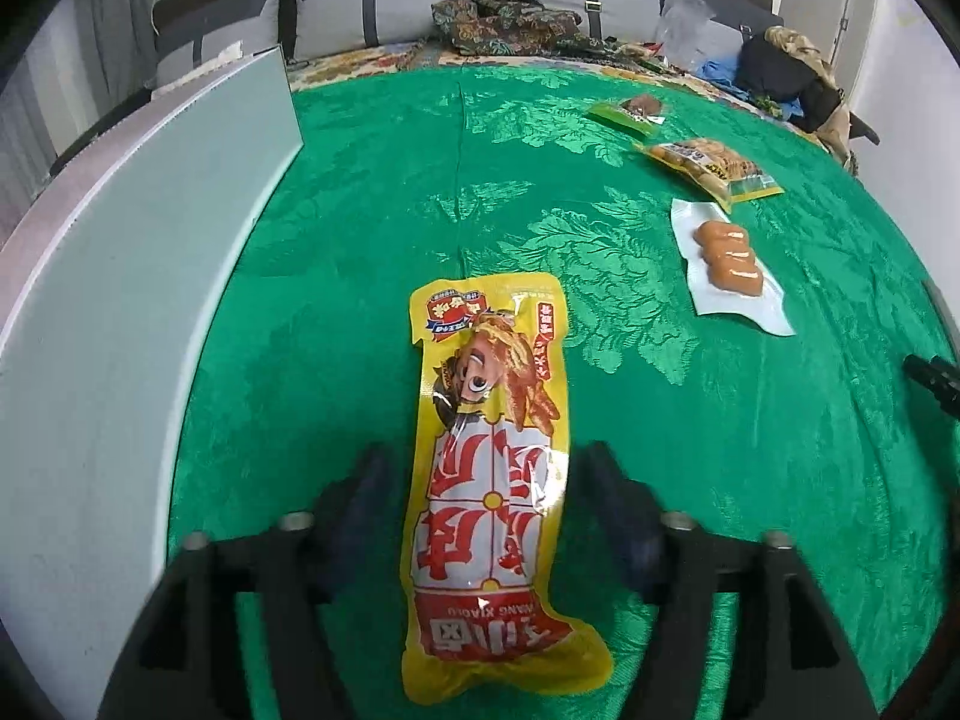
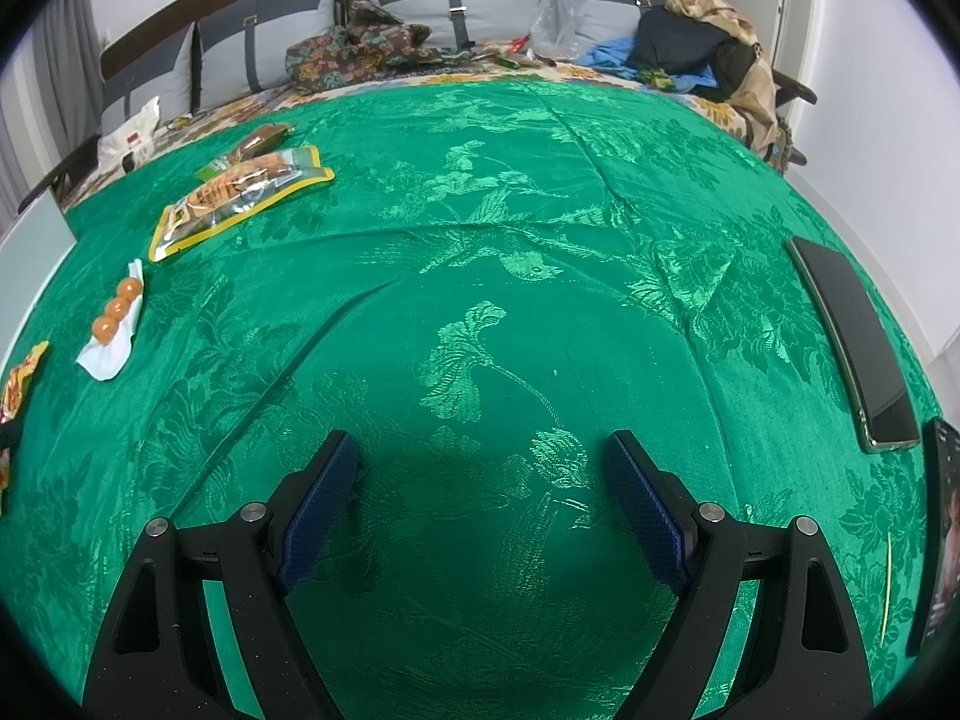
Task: Organize snacks
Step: 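Lower the spicy strip pack onto the cloth and open the left tool, then grasp the sausage tray with the right tool while the left tool regrasps the spicy strip pack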
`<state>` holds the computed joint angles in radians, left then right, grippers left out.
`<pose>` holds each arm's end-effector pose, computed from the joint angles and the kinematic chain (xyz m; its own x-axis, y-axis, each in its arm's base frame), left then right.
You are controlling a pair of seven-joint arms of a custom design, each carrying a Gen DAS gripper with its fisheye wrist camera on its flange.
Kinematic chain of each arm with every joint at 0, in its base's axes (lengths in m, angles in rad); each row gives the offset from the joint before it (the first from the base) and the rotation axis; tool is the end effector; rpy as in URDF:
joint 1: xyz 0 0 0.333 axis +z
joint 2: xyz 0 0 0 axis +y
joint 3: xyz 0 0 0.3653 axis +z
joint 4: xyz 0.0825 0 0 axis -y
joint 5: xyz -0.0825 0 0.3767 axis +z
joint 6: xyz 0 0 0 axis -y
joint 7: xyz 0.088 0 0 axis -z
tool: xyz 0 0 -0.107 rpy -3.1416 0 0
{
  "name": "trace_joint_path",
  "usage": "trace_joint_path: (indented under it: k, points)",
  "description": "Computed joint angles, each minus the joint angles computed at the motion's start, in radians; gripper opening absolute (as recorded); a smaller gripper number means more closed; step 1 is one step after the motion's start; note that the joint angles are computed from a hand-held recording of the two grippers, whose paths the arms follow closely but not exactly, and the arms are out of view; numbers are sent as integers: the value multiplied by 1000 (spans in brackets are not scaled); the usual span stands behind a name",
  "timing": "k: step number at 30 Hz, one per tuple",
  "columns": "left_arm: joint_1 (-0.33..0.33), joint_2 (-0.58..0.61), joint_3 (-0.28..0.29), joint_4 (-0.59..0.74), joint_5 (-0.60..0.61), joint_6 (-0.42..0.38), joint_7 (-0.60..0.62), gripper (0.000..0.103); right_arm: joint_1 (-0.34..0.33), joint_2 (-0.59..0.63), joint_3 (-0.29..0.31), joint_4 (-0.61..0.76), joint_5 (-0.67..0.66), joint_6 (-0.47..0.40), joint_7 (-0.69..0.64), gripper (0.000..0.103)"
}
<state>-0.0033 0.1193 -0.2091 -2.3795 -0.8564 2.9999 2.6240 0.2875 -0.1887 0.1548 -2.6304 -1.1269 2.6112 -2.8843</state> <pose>0.5258 -0.0561 0.3674 -0.4245 -0.9054 0.0079 -0.7657 0.3543 -0.5369 0.3655 0.1949 0.3722 -0.4182 -0.9082 0.0157 -0.7191 0.3204 -0.6167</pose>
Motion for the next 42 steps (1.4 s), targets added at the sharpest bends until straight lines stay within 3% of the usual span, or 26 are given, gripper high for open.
trace_joint_path:
  k: [4, 7, 9, 13, 17, 19, 20, 23, 26, 28, 32, 34, 35, 36, 38, 42]
  points:
    - [29, 20, -34, 15, -134, 33, 107, 89, 1, 1, 0, 1, -1, 0, 1, 87]
    - [28, 27, -36, 21, -166, 44, 140, 92, 0, 1, 0, 1, -1, 0, 2, 87]
    - [31, 33, -41, 24, -195, 50, 169, 102, 1, 3, 1, 3, -1, -1, 3, 87]
    - [41, 43, -63, 36, -303, 74, 263, 103, 1, 1, -1, 1, -2, 1, 2, 87]
    - [24, 41, -46, 37, -299, 68, 255, 103, 3, 1, 0, 3, 7, -4, -5, 88]
    - [21, 41, -43, 37, -300, 68, 256, 103, 19, 10, -8, 21, 119, -20, -77, 87]
    - [20, 41, -42, 37, -301, 67, 256, 103, 23, 16, -10, 33, 160, -2, -86, 87]
    - [15, 40, -39, 37, -295, 67, 248, 103, 15, 79, 4, 114, 92, 165, 9, 87]
    - [14, 40, -38, 37, -295, 67, 248, 103, 53, 233, 2, 292, 142, 236, -81, 86]
    - [15, 41, -38, 37, -297, 67, 250, 103, 92, 342, -1, 435, 199, 178, -171, 86]
    - [14, 41, -37, 37, -297, 67, 250, 103, 131, 557, 33, 725, 448, -100, -484, 88]
    - [16, 41, -37, 37, -301, 66, 255, 103, 191, 596, 5, 804, 431, -203, -529, 83]
    - [14, 41, -37, 37, -298, 67, 251, 103, 201, 598, -1, 806, 448, -202, -538, 80]
    - [15, 41, -37, 37, -300, 67, 254, 103, 213, 579, -16, 777, 448, -167, -503, 71]
    - [15, 41, -37, 37, -300, 67, 255, 103, 244, 554, -43, 750, 453, -177, -484, 69]
    - [16, 41, -37, 37, -303, 66, 258, 103, 245, 471, -61, 634, 493, -95, -477, 65]
